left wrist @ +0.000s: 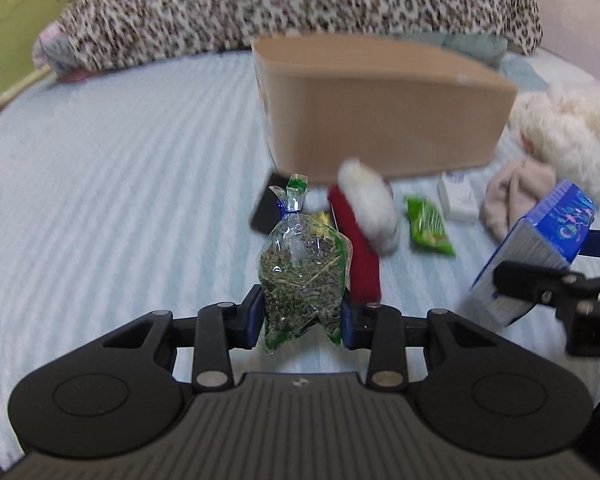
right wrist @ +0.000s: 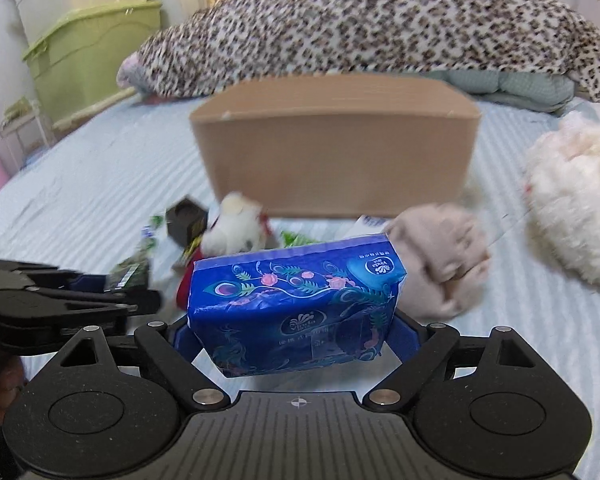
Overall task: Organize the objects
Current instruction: 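Grasp the herb bag with the left tool while the right grasps the tissue pack, drop both in basket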
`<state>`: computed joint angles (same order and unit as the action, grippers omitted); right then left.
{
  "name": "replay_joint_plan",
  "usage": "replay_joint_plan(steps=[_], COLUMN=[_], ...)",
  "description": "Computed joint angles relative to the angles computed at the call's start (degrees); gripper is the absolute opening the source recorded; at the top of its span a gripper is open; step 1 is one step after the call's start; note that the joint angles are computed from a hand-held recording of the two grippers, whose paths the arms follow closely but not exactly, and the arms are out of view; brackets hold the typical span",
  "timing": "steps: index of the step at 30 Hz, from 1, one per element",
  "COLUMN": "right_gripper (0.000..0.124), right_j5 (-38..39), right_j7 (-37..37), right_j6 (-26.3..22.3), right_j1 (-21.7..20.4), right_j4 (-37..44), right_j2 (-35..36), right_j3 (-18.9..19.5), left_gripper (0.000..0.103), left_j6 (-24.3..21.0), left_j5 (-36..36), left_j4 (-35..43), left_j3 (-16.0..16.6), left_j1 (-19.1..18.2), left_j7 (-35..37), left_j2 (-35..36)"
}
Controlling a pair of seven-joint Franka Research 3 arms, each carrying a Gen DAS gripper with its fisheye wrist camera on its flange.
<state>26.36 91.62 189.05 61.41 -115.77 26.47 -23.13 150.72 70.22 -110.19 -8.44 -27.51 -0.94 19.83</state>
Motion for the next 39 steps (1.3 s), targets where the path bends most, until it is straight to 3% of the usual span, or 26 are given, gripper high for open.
replay_joint_plan(steps=[7,10,13,17,20,25,30,32,34,36,39], right_gripper=[0.089,0.089,0.089,0.089,0.089,0.089,0.089,0.090,0.093,0.097,0.100], right_j5=[5.33,7.61,9.00,8.65,6.25,1.84,-1.39,-2.60,-3.94,-5.94,-8.04], right_j7=[-3.71,-5.69,-6.96,-5.77,-2.81,2.26,5.18,4.34,3.83,5.49,5.11], right_j6=[3.55,4.60,4.00,-0.27,-4.16,-10.77,-18.88,-21.69,-21.04,-18.29,-16.12], right_j1=[6.17,5.67,2.23,0.75,-2.92,-6.70,-12.45,-14.82,-15.39,-13.64,-13.43], right_j4=[1.52,4.69,10.04,18.71,25.64,36.36,45.30,47.17,45.85,42.28,36.43], right_j2=[0.76,2.51,4.86,10.47,14.37,21.47,25.83,25.86,24.68,23.10,18.64], right_j3=[-9.47,-10.85,-9.59,-12.48,-11.64,-12.13,-7.65,-4.56,-2.88,-4.41,-2.89], left_gripper=[0.039,0.039,0.039,0.039,0.039,0.039,0.041,0.045,0.057,0.089,0.097], left_j6=[-3.91,-5.65,-6.24,-7.20,-6.95,-11.86,-16.30,-14.99,-12.38,-10.90,-8.13], left_j5=[5.88,6.92,6.20,0.93,-3.80,-13.33,-21.30,-23.36,-23.21,-21.91,-18.62], left_j4=[4.77,11.07,19.16,30.77,38.32,53.53,65.00,62.20,56.33,50.82,42.88], left_j3=[-0.06,0.49,1.53,3.37,4.35,4.82,5.23,5.38,7.52,10.42,12.06], left_j1=[-0.27,-0.80,-1.50,-2.57,-2.81,-3.25,-3.90,-3.78,-4.68,-6.45,-7.62], left_j7=[-1.24,0.46,4.87,11.49,15.01,25.62,35.62,37.34,34.90,31.80,28.42], left_j2=[-1.20,1.80,6.53,14.38,20.17,31.38,39.69,38.16,34.42,30.54,24.91])
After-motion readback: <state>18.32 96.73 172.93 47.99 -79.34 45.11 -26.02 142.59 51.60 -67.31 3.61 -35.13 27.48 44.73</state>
